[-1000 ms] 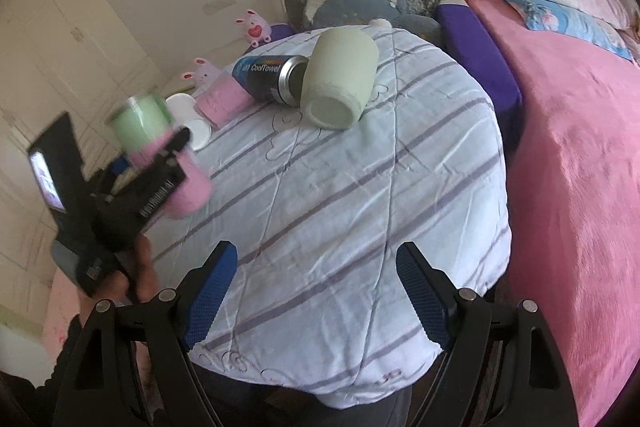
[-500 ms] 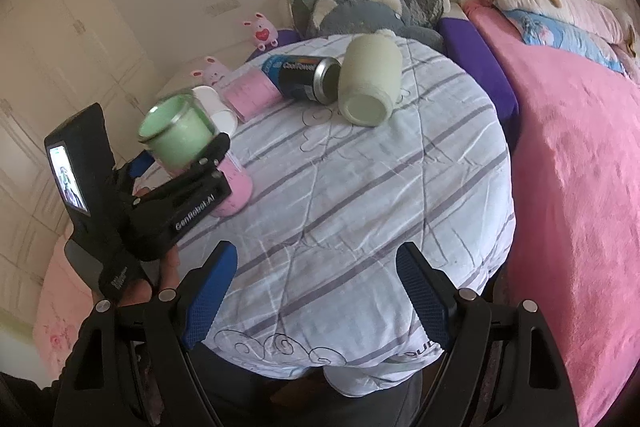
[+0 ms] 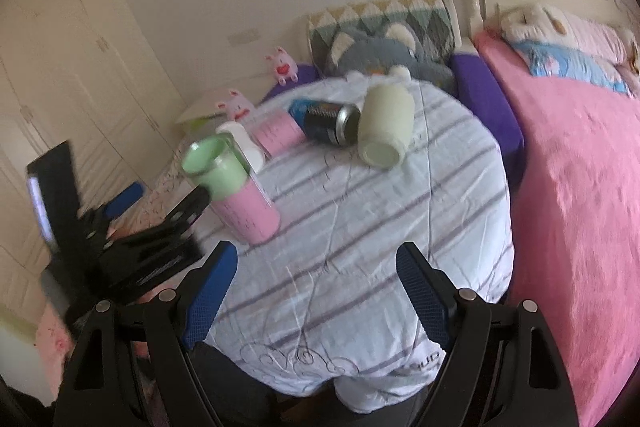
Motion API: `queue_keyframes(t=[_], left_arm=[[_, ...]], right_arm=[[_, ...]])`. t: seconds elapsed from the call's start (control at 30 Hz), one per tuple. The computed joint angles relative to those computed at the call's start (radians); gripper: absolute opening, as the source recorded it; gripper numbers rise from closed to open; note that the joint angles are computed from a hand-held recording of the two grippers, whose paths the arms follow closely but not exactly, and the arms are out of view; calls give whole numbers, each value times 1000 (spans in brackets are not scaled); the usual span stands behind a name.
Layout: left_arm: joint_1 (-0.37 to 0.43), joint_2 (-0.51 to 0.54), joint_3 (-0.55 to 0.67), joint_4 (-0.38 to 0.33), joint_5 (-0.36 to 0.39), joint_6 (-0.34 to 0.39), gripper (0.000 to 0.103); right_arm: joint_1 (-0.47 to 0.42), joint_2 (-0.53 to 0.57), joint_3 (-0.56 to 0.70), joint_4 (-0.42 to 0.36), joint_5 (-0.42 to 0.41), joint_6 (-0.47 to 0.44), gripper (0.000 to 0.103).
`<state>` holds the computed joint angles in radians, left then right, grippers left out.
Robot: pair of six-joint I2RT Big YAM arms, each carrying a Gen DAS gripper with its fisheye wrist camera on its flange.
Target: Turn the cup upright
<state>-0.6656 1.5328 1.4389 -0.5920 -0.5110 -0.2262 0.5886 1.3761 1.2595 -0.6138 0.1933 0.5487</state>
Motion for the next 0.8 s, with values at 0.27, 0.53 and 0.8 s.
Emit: queue_keyframes(t=[0.27, 0.53, 0.8], left_arm=[[-25, -125, 10, -258, -38, -136, 103], [-44, -176, -29, -424, -62, -266, 103], [-47, -205, -62, -460, -34, -335, 103]], right_arm=[[58, -10, 36, 20, 98, -63, 83], [125, -15, 36, 27, 139, -80, 83], [159, -8, 42, 4, 137, -91, 83]])
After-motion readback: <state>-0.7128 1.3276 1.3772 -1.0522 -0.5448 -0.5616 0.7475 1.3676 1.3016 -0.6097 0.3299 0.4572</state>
